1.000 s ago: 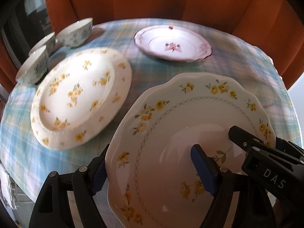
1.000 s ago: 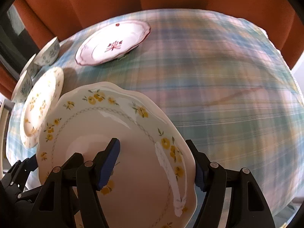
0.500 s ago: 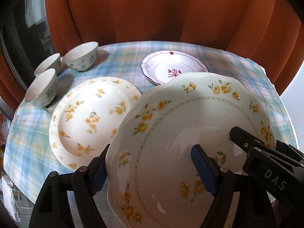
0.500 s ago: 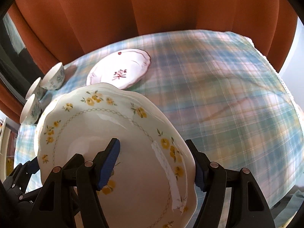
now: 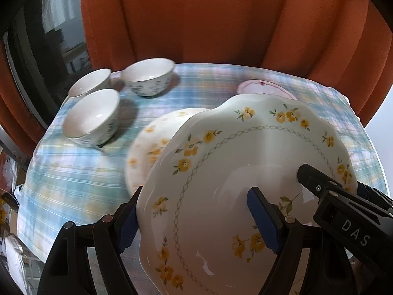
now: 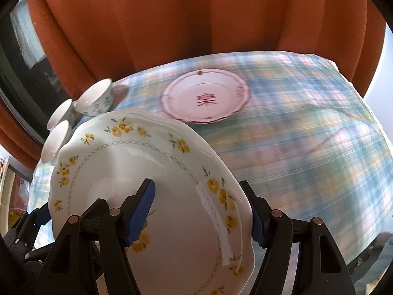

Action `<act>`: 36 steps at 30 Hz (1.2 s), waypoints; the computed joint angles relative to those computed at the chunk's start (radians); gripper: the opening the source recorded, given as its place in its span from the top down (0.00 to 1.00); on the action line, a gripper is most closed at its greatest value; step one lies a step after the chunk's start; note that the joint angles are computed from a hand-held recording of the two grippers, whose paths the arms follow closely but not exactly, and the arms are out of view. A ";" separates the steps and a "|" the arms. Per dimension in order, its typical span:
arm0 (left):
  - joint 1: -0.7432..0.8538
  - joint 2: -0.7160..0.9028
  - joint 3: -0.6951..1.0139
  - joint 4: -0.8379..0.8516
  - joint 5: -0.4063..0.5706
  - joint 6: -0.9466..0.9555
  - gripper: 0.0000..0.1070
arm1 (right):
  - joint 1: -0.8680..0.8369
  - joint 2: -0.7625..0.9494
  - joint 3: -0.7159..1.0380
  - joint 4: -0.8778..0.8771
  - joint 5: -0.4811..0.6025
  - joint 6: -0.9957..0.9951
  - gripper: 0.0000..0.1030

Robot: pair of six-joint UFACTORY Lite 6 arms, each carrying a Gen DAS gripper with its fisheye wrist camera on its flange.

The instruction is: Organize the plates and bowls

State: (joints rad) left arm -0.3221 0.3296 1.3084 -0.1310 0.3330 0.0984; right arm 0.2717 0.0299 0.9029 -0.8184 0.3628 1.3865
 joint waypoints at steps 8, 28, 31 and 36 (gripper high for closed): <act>0.229 0.034 0.027 -0.397 0.066 0.571 0.23 | 0.223 0.198 0.215 -0.090 0.161 0.265 0.30; 0.619 0.359 0.335 -0.409 0.281 0.817 0.23 | 0.458 0.933 1.132 0.266 0.387 0.081 0.30; 0.641 0.404 0.382 -0.404 0.309 0.818 0.23 | 0.466 1.044 1.302 0.296 0.453 0.030 0.30; 0.652 0.467 0.464 -0.341 0.330 0.780 0.23 | 0.456 1.175 1.504 0.398 0.518 -0.055 0.30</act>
State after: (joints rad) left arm 0.3300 0.7964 1.7720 -0.4721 0.6628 0.8788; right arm 0.7272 1.2048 2.4069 -0.4202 0.8809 1.3317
